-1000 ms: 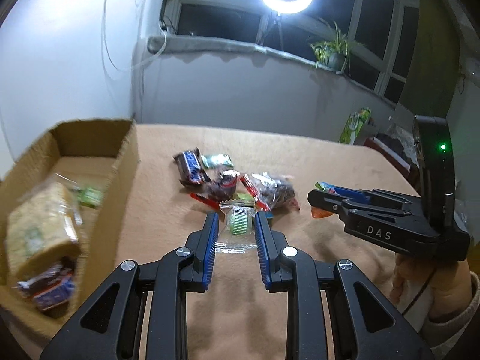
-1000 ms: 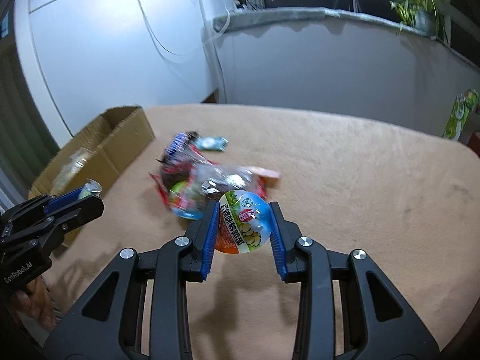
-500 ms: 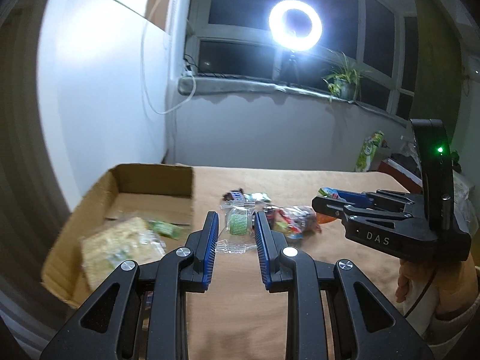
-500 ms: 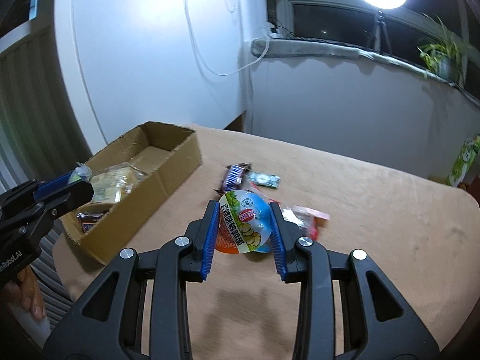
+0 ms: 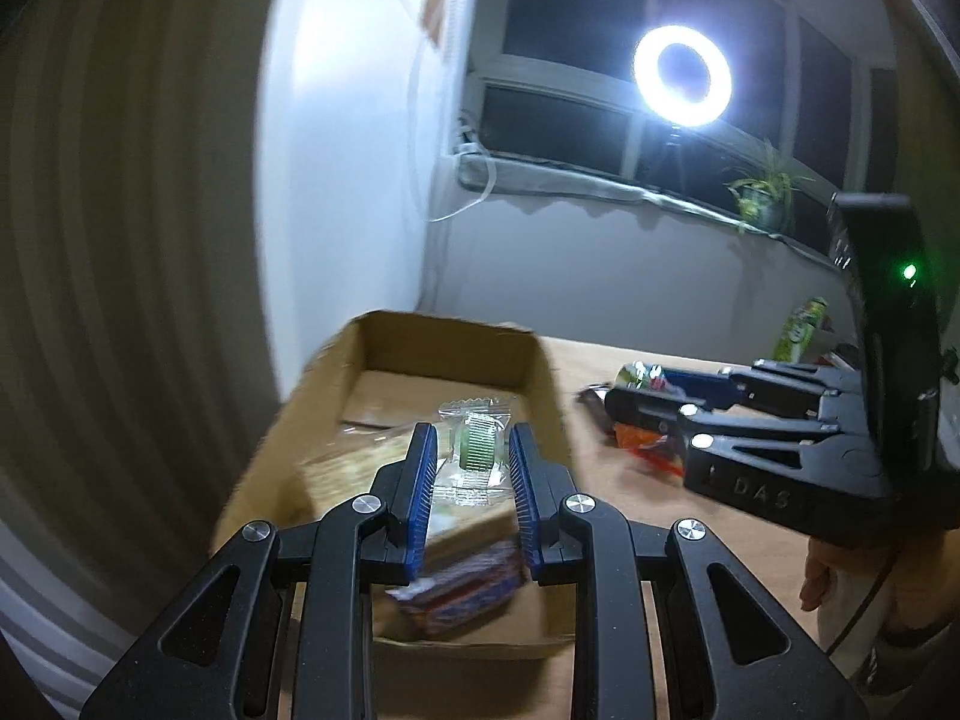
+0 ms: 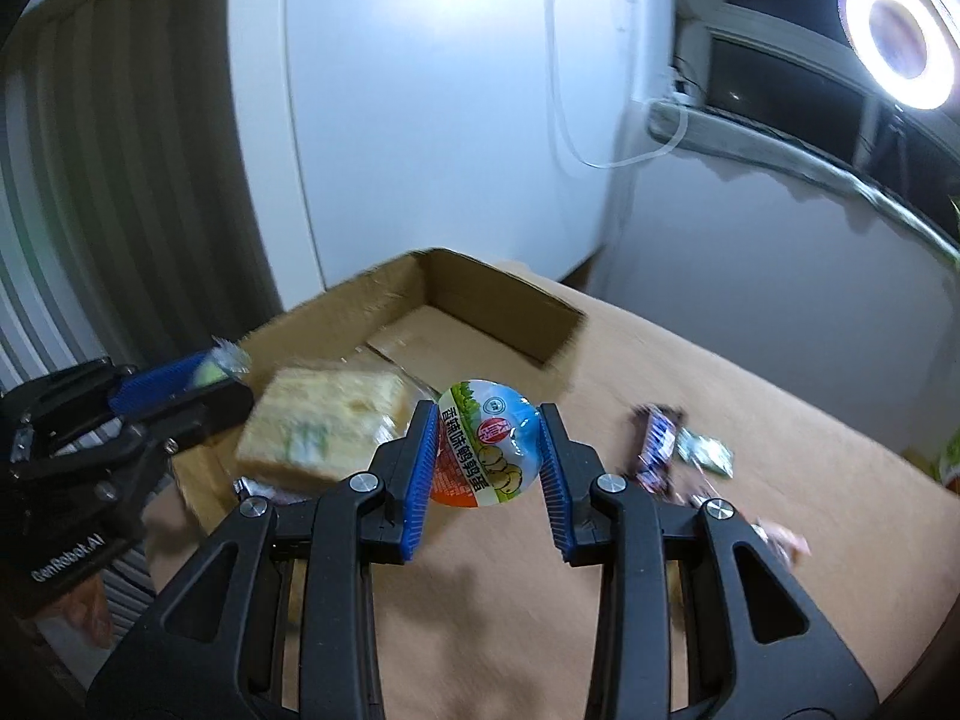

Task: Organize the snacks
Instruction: 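Carry the green candy and jelly cup into the box and open both grippers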

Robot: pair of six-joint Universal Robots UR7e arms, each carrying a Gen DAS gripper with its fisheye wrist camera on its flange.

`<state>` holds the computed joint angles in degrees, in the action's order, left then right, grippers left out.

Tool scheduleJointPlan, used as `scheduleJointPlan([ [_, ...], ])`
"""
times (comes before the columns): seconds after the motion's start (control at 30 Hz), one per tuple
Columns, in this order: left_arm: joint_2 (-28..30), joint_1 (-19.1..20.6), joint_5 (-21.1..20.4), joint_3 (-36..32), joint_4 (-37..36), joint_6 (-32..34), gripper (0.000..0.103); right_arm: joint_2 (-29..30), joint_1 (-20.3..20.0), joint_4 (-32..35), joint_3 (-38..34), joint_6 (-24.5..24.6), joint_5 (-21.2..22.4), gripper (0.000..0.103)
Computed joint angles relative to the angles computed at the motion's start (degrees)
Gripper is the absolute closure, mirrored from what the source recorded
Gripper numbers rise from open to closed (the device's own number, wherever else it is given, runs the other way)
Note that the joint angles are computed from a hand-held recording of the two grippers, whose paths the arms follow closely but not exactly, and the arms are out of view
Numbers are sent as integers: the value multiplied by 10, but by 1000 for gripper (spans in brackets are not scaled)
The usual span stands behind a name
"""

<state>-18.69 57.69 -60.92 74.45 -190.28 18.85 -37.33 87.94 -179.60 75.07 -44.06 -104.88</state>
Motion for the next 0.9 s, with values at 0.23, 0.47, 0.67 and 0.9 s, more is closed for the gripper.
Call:
scheduleJointPlan([
  [0.23, 20, 27, -2, -68, 57, -11, 80, 72, 13, 63, -128, -15, -2, 69],
  [0.47, 72, 35, -1, -184, 173, -8, 66, 112, 10, 86, -195, -31, -16, 40],
  [0.67, 37, 32, 6, -93, 71, -19, 25, 61, -3, 8, -95, -27, -14, 37],
  [0.9, 17, 27, 23, -53, 37, -36, 25, 27, -8, -35, -33, -27, -1, 37],
])
